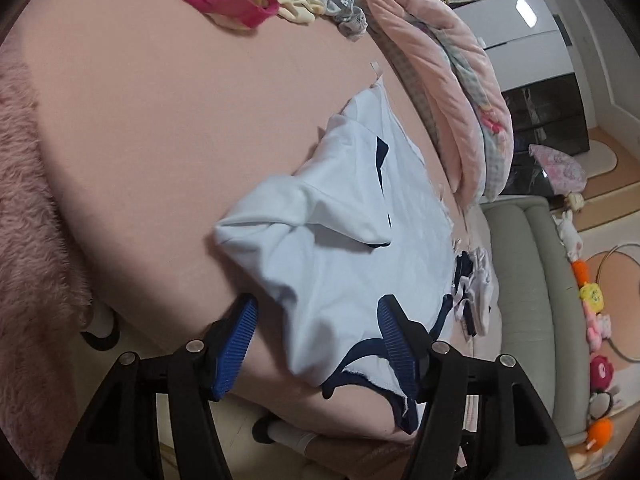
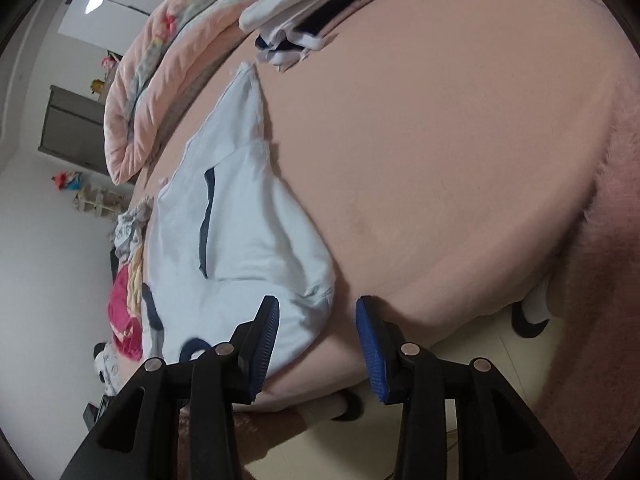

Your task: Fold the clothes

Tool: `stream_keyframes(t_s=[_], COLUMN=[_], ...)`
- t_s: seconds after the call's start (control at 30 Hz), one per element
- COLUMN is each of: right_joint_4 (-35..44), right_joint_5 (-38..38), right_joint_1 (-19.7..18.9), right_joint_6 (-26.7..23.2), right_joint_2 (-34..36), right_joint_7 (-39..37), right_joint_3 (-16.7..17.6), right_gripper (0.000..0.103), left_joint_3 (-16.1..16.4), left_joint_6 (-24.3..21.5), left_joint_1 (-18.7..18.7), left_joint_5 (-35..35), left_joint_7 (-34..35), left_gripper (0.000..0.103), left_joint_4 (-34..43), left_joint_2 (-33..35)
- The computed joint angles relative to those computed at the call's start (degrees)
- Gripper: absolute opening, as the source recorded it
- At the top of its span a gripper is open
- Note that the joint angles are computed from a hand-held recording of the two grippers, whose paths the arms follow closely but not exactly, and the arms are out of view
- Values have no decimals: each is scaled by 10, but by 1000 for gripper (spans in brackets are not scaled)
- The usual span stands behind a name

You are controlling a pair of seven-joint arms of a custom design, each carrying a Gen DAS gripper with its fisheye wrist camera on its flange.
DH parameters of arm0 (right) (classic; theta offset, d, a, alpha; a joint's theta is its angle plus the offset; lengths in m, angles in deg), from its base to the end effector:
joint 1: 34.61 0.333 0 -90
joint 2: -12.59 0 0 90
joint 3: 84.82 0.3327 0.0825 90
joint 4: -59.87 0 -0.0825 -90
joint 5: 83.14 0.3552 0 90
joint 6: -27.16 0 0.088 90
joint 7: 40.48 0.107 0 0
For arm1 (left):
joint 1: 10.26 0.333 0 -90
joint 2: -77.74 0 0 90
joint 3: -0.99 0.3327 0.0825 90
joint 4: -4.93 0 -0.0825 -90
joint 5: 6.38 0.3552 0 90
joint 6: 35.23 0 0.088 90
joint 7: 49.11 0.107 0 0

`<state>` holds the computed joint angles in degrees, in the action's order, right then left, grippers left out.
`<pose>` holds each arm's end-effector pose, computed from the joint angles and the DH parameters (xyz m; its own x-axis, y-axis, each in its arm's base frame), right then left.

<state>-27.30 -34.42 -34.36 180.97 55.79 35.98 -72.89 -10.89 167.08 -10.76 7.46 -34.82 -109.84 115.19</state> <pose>0.7225 0.0970 0.2854 -0.1831 -0.7554 -0.6291 -0.8848 0.4055 -0.2295 0.6264 -0.1470 0.2792 0.4682 -0.4497 0.7606 -0.5080 -0.8413 -0.1847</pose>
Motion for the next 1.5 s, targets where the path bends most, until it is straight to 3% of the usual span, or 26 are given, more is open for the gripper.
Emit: stream_keyframes(t_s=[0.03, 0.1, 0.27, 0.3, 0.4, 0.5, 0.53, 0.6, 0.67, 0.7, 0.73, 0.77, 0.83, 0.9, 0.97, 1.07, 1.1, 1.13, 1.17, 1.23, 1.3, 1.37, 1.5], right_joint_4=[9, 25, 103, 114, 95, 77, 81, 89, 136, 164, 176, 188, 188, 164, 168, 194, 195, 195, 185, 165, 128, 122, 139], right_joint_5=[3, 28, -5, -9, 20, 94, 102, 115, 89, 72, 60, 49, 39, 40, 35, 23, 15, 0, -16, -51, -62, -81, -51], right_joint_1=[-5, -21, 5, 4, -21, -56, -53, -49, -37, -30, -26, -22, -23, -27, -26, -21, -17, -9, -2, 11, 10, 12, -8], right_joint_6=[-10, -17, -37, -40, -33, -26, -25, -23, -60, -78, -83, -88, -91, -89, -97, -110, -108, -106, -103, -97, -79, -86, -86], right_joint_2=[6, 19, 69, 74, 69, 67, 69, 76, 104, 119, 123, 128, 124, 113, 117, 134, 134, 132, 122, 103, 77, 75, 92], right_joint_7=[-4, -26, 18, 20, -10, -50, -50, -47, -19, -5, -12, -19, -43, -57, -51, -39, -41, -35, -27, -11, -9, -4, 5], right_joint_3=[5, 26, 4, 6, 33, 71, 67, 60, 43, 35, 34, 32, 39, 41, 34, 28, 25, 15, 3, -19, -23, -27, 0], right_gripper=[39, 39, 40, 40, 40, 40, 41, 43, 43, 43, 43, 42, 32, 31, 30, 31, 28, 24, 8, 4, 4, 5, 11], left_joint_3=[-7, 17, 24, 16, -43, -48, -47, -8, 37, 40, 33, 18, 42, 33, -14, -69, -67, -62, -75, -112, -128, -125, -107], left_joint_6=[12, 32, 27, 36, 93, 114, 120, 95, 16, -4, -16, -25, -14, 21, 69, 42, 25, 0, -12, -26, -32, -27, 12], left_joint_1=[11, -6, -11, -4, 65, 77, 78, 31, -22, -28, -24, -14, -40, -33, 14, 80, 83, 81, 93, 130, 149, 148, 132], left_joint_5=[1, -24, -38, -31, 36, 52, 55, 3, -20, -1, 30, 56, 23, -4, 20, 109, 124, 128, 136, 152, 156, 151, 132], left_joint_7=[-7, -12, -17, -20, -58, -106, -120, -123, -88, -60, -29, -9, 8, -1, -23, -53, -51, -48, -49, -54, -53, -47, -57], left_gripper=[60, 60, 61, 61, 63, 63, 63, 65, 77, 77, 75, 60, 49, 49, 48, 48, 46, 28, 12, 12, 13, 13, 17], left_joint_4=[-4, -6, 31, 36, 38, 47, 51, 63, 101, 126, 155, 176, 171, 158, 155, 173, 174, 172, 165, 149, 131, 123, 123], left_joint_2=[4, 6, 30, 37, 69, 87, 92, 83, 70, 77, 89, 100, 100, 111, 136, 152, 147, 136, 133, 134, 132, 134, 143])
